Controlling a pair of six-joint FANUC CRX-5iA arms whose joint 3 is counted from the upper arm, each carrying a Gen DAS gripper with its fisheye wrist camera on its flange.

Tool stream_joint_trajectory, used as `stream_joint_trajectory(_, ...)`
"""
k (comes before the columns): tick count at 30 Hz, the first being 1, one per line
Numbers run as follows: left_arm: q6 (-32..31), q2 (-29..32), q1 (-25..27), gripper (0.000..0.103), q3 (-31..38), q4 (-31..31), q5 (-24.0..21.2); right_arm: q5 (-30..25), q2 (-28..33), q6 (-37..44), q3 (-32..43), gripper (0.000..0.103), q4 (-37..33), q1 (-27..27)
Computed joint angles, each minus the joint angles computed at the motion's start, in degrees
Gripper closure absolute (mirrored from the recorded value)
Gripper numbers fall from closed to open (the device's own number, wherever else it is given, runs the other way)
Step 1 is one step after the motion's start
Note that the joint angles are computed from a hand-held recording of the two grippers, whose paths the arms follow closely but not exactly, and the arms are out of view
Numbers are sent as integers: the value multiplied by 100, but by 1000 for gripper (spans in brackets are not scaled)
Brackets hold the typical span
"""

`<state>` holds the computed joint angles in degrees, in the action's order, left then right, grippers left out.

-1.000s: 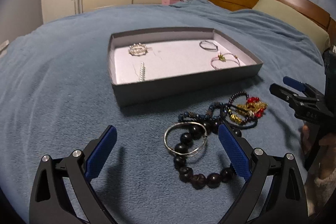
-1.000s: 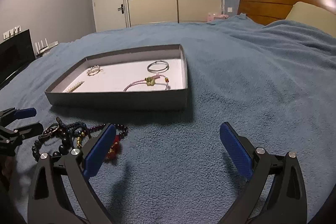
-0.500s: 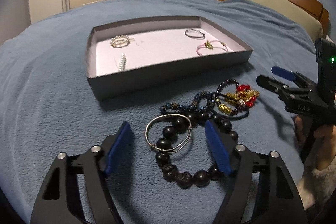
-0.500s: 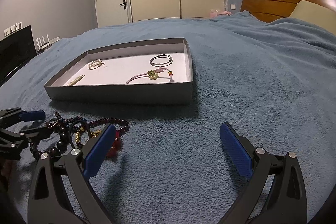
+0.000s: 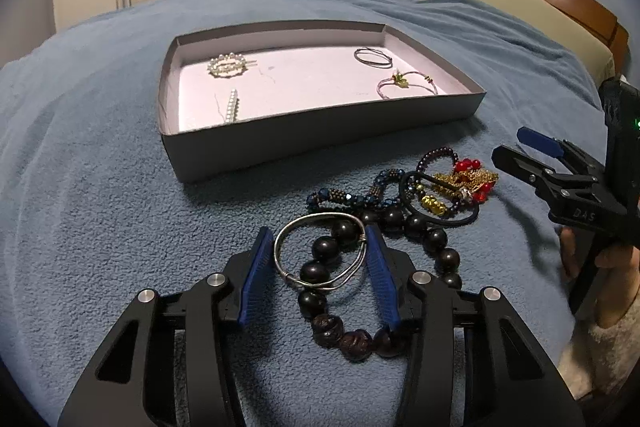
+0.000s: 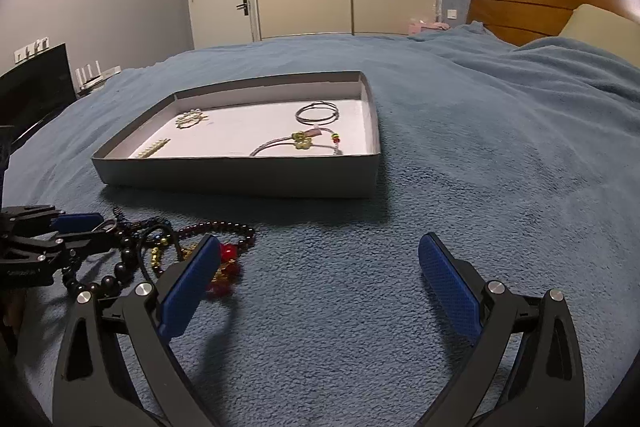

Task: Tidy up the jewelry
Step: 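Grasp the silver bangle with the left gripper while the right grasps the red-bead bracelet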

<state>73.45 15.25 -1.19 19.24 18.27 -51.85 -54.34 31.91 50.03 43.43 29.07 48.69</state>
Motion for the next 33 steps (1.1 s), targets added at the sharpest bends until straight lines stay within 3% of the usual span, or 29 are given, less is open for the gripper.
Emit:
stream_joint_trajectory(3, -19, -109, -42, 54, -82, -112, 198, 5, -11, 177, 53, 7, -189, 12)
stream_joint_trajectory(8, 197, -294, -139, 54, -130, -612, 542, -84, 31, 590, 244, 32, -547, 38)
stream_joint_trajectory(13, 226, -272, -134, 54, -79, -679, 495, -283, 151, 1081, 504, 56, -751, 96)
stream_joint_trajectory(19, 175, -261, -145, 54, -74, -693, 481, -503, 258, 1441, 789, 64, -1119, 90)
stream_joint_trajectory(21, 178, -256, -150, 54, -75, -700, 472, -582, 298, 1513, 893, 70, -1255, 70)
stream_joint_trajectory(23, 166, -256, -150, 54, -80, -693, 472, -678, 330, 1705, 1042, 84, -1543, 32)
stream_joint_trajectory(24, 162, -261, -150, 54, -88, -692, 477, -699, 333, 1773, 1072, 84, -1615, 30)
stream_joint_trajectory(26, 167, -263, -149, 54, -92, -696, 479, -615, 285, 1808, 945, 93, -1461, 78)
stream_joint_trajectory(33, 179, -278, -140, 54, -118, -664, 501, 160, -152, 1471, 125, 96, -874, 156)
